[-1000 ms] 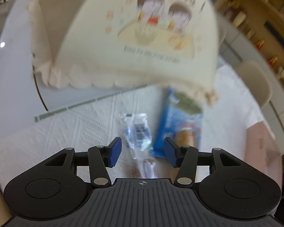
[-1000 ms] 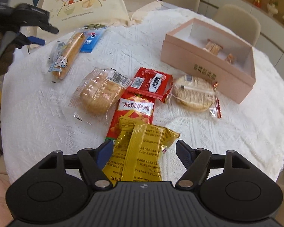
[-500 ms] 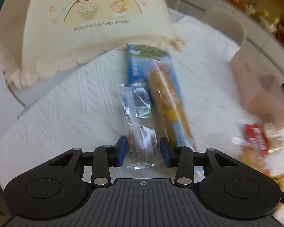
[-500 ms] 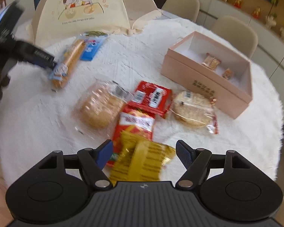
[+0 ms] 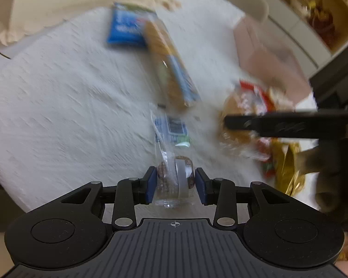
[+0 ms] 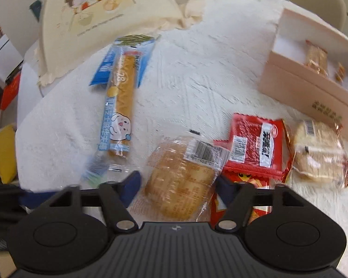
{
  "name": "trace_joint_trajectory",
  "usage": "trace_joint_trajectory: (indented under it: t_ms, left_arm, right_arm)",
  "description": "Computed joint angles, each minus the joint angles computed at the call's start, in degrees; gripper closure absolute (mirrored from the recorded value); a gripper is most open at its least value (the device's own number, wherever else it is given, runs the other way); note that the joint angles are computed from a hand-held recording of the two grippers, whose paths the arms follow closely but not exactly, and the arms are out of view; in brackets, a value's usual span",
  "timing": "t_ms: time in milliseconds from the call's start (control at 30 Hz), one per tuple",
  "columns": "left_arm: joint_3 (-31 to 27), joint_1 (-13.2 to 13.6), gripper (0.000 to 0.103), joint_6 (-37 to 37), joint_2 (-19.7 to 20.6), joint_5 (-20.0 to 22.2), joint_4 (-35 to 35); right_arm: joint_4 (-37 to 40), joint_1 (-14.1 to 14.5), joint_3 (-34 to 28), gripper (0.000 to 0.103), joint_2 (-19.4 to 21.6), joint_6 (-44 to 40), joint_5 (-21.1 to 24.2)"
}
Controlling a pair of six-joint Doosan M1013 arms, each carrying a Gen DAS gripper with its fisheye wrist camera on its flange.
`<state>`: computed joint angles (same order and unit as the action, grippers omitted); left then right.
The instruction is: Organize snacks
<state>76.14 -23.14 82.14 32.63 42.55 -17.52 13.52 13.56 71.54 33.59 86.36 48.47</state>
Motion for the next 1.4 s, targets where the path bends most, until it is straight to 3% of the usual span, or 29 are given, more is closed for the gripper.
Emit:
trace_joint_trajectory:
  t_ms: [167, 467, 733, 1067, 1167, 1267, 1333, 1400]
  left_arm:
    - [-3.3, -1.9, 0.061, -3.2, 1.8, 1.4, 8.8]
    - [-7.3, -4.1, 0.061, -2.0, 3.6, 6.2, 14.4]
    - [-8.3, -5.4, 0.065, 8.0, 2.8, 6.7, 9.0]
    - [-11.6, -6.6, 0.065, 17.2, 1.7, 1.1, 4.1]
    - [-15.4, -6.5, 0.064, 20.7, 3.1, -0.2, 0.8]
    - [-21.9, -4.8, 0.064, 25.6, 6.2, 0.6, -10.8]
    - [-27.5, -3.6, 0.064, 28.2, 9.4, 2.3, -19.4]
    - [-33.3, -3.4, 0.064, 26.2, 12.5, 3.1, -19.2]
  right_arm:
    - [1.4, -2.2, 5.3, 0.048, -4.7, -5.1, -2.2]
    - [-4.1, -5.0, 14.8, 0.048, -11.3, 0.9, -7.7]
    - [-4.0, -5.3, 17.1, 0.048, -12.6, 2.0, -10.2]
    - [0.0, -7.2, 17.0, 0.048, -15.7, -1.1, -16.0]
    - [-2.2, -7.7, 16.1, 0.048, -16.7, 0.6, -20.2]
    - [-2.3, -8.9, 14.4, 0.048, -16.9, 1.2, -22.9]
    - [-5.5, -9.5, 12.8, 0.048, -16.5, 5.7, -23.9]
    - [-11.9, -9.8, 11.5, 0.048, -15.9, 12.9, -24.7]
